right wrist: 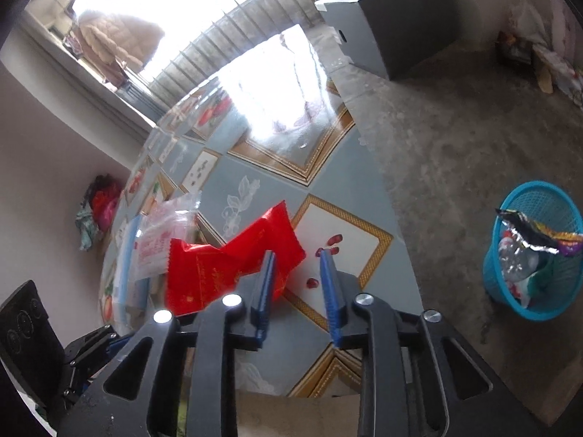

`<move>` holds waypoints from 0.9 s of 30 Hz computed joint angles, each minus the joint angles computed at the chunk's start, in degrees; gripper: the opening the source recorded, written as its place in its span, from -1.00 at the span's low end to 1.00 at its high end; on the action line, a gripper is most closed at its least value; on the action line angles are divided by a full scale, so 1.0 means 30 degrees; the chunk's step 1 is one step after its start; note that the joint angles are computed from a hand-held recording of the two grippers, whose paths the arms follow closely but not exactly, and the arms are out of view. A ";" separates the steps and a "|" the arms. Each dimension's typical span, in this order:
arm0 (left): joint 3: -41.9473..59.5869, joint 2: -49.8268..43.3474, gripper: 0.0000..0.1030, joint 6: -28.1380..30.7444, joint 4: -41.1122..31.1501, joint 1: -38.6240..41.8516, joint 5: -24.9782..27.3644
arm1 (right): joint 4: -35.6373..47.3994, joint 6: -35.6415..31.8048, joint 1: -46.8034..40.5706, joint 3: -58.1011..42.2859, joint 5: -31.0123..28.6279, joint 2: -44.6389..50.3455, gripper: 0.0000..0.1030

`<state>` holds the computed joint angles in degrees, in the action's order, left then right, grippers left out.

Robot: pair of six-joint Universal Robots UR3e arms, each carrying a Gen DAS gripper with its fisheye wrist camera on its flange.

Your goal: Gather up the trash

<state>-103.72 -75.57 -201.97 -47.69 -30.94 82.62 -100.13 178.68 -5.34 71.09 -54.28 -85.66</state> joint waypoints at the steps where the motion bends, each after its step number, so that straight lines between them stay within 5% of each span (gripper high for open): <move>1: -0.0139 0.0163 0.03 0.0013 0.0324 0.0159 0.0159 | -0.0062 0.0142 -0.0453 0.0557 0.0846 -0.0492 -0.30; 9: 0.0659 -0.0921 -0.06 0.0133 0.0858 0.1203 0.0097 | -0.1039 0.0769 -0.0608 0.0973 0.1401 -0.0040 -0.24; 17: 0.2121 -0.3490 -0.70 0.0859 0.1516 0.0186 0.1432 | -0.1442 -0.0367 0.0860 -0.0496 -0.0465 0.1049 -0.37; 21: 0.2692 -0.4452 -0.77 0.0978 0.1415 -0.0430 0.2259 | -0.1030 -0.1073 0.1114 -0.0589 -0.0716 0.1016 -0.55; 27: 0.2771 -0.4832 -0.84 0.0838 0.0831 -0.0707 0.2495 | 0.0539 -0.2301 -0.0940 0.0516 0.2798 0.0084 -0.68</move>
